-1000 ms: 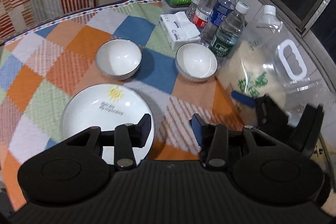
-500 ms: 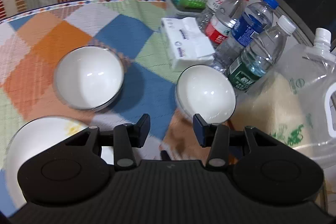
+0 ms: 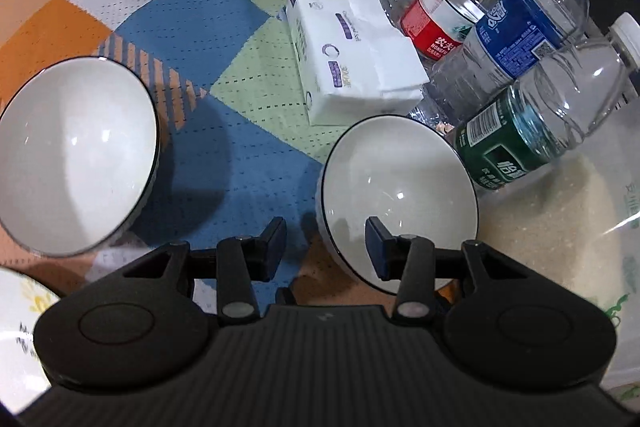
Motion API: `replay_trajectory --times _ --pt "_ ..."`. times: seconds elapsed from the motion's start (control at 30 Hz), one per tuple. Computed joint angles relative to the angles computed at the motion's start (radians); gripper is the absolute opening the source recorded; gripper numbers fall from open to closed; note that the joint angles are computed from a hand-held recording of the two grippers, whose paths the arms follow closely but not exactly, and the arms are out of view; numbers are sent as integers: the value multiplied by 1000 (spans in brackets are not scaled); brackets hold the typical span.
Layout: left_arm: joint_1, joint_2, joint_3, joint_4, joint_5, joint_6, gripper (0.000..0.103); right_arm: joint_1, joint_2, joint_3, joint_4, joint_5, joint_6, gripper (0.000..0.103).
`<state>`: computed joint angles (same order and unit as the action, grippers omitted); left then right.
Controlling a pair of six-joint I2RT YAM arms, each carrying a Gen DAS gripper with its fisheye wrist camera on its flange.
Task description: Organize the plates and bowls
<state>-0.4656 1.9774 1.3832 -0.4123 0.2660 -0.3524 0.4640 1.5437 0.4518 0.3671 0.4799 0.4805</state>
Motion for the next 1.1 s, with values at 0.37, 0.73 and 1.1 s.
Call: replay_trajectory --times 0.37,0.73,1.1 --pt "19 36 -8 54 53 -24 12 -80 40 -15 124 -115 -18 98" --pt "77 -19 -16 -102 141 -93 12 -100 10 -35 123 -189 -87 100" --pt "97 -117 -108 -139 142 -80 11 -86 -18 -56 115 -223 -227 103"
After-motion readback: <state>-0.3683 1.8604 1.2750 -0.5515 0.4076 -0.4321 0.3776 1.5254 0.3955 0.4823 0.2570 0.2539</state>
